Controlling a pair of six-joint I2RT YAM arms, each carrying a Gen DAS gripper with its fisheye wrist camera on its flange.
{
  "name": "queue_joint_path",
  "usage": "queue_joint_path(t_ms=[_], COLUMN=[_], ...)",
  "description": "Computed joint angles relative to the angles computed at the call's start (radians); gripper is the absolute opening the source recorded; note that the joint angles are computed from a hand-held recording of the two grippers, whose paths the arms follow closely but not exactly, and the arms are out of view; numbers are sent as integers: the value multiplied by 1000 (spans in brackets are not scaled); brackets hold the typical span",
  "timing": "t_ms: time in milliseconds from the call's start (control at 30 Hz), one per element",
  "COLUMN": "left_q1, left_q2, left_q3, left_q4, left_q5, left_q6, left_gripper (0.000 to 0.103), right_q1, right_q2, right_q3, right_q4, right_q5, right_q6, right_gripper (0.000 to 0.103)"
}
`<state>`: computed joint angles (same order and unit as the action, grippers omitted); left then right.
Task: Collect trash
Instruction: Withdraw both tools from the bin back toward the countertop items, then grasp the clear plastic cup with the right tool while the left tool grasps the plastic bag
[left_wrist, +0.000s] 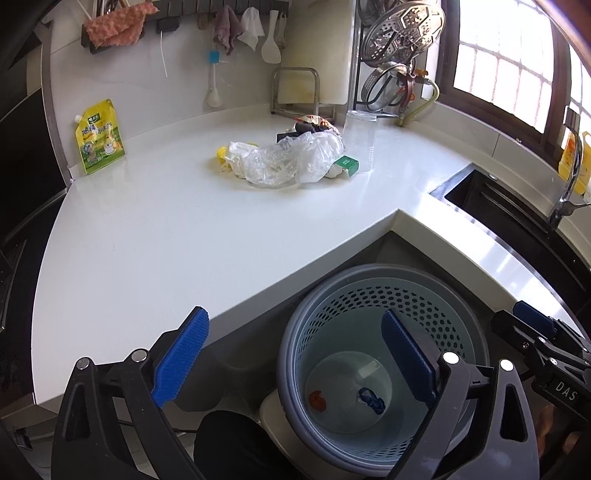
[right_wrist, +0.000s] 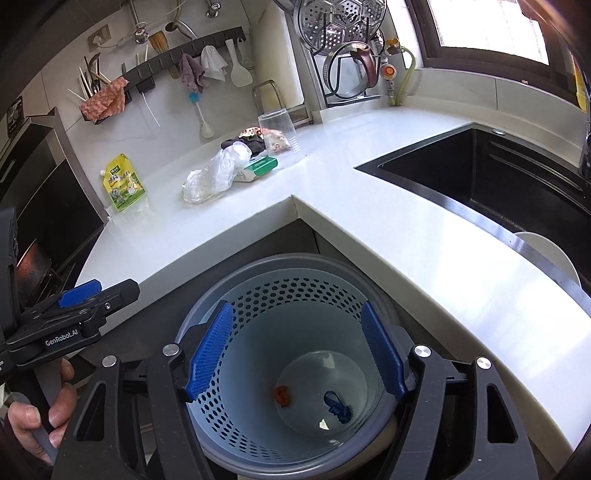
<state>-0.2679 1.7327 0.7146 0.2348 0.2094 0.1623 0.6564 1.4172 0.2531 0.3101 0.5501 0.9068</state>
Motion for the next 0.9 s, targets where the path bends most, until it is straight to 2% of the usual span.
queue_joint_path(t_ms=[233,533,700,900], left_q1=[3,14,20,6], left_q2=[44,168,265,374], left_q3=[90,289,431,585], left_q4=[16,1,-40,-95], left_q5=[-18,-56,-65,-78], left_q6=[-24,-73,-106,-137], left_gripper=[95,96,96,96], right_q1=[-124,-298,-372,-430], right_q2=[29,142,220,322], right_q3=[35,143,242,412], right_q4=[71,157,160,106], right_q5=[-79,-207,-249,-287], right_q6=[-120,-261,-330,-422], right_gripper=[69,70,71,71])
